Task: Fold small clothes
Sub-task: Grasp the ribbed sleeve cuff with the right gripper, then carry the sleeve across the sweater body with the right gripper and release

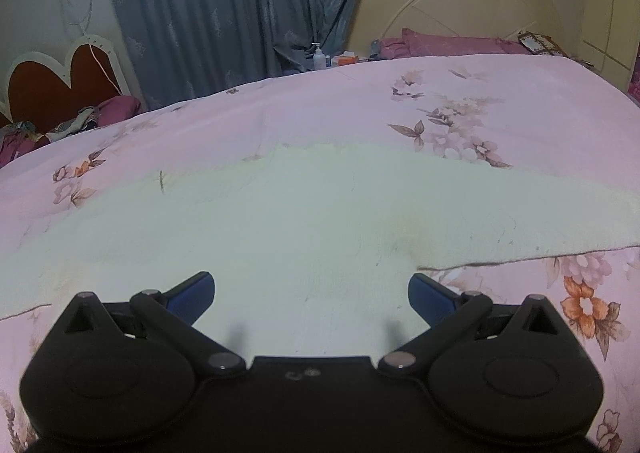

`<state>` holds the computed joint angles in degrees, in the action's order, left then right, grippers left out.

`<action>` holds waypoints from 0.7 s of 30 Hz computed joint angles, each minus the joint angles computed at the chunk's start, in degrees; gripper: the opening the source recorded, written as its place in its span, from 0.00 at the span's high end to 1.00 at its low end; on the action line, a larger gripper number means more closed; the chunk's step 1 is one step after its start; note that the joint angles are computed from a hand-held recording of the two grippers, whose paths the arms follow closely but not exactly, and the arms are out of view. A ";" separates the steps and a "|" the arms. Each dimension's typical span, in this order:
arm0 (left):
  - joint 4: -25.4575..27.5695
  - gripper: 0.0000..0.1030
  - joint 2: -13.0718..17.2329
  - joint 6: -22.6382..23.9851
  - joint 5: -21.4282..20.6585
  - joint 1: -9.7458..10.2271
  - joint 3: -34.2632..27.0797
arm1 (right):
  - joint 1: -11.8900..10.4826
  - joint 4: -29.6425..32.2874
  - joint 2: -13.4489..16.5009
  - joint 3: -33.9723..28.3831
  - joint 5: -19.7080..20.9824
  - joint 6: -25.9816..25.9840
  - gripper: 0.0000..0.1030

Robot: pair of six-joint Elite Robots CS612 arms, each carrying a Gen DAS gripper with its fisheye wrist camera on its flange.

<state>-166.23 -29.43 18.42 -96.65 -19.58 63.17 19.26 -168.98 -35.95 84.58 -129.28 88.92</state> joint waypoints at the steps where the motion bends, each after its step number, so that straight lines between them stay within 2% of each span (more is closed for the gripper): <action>1: 0.05 0.00 0.09 0.00 0.00 -0.01 -0.21 | -0.06 -0.61 0.19 -0.09 -0.01 0.41 0.65; 4: 0.55 0.00 0.25 -0.47 -0.22 0.18 -0.78 | -0.19 -4.06 0.45 0.52 -0.06 0.93 0.66; 5: 0.83 0.00 0.31 -0.73 -0.29 0.32 -1.04 | -0.27 -4.76 0.52 0.58 0.16 0.40 0.80; 6: 0.98 0.00 0.35 -0.91 -0.27 0.51 -1.26 | -0.31 -3.29 0.41 0.45 -0.13 0.79 0.98; 8: 1.38 0.00 0.44 -1.09 0.04 0.95 -1.73 | -0.56 -0.34 0.51 0.00 -0.58 2.87 0.99; 11: 2.34 0.00 0.83 -0.81 0.98 1.98 -2.83 | -0.54 6.03 0.18 -2.15 -1.54 -1.41 0.98; 15: 6.66 0.00 2.20 -1.75 -0.04 4.05 -6.11 | -0.11 5.66 0.68 -4.37 -2.75 -3.84 0.98; 18: 9.46 0.00 3.83 -2.26 -1.21 5.65 -9.08 | 0.78 2.91 2.32 -8.52 -3.12 -11.15 0.98; 21: 12.93 0.00 5.87 -2.87 -2.52 7.04 -12.96 | 1.85 2.57 5.02 -15.30 -1.70 -18.68 0.98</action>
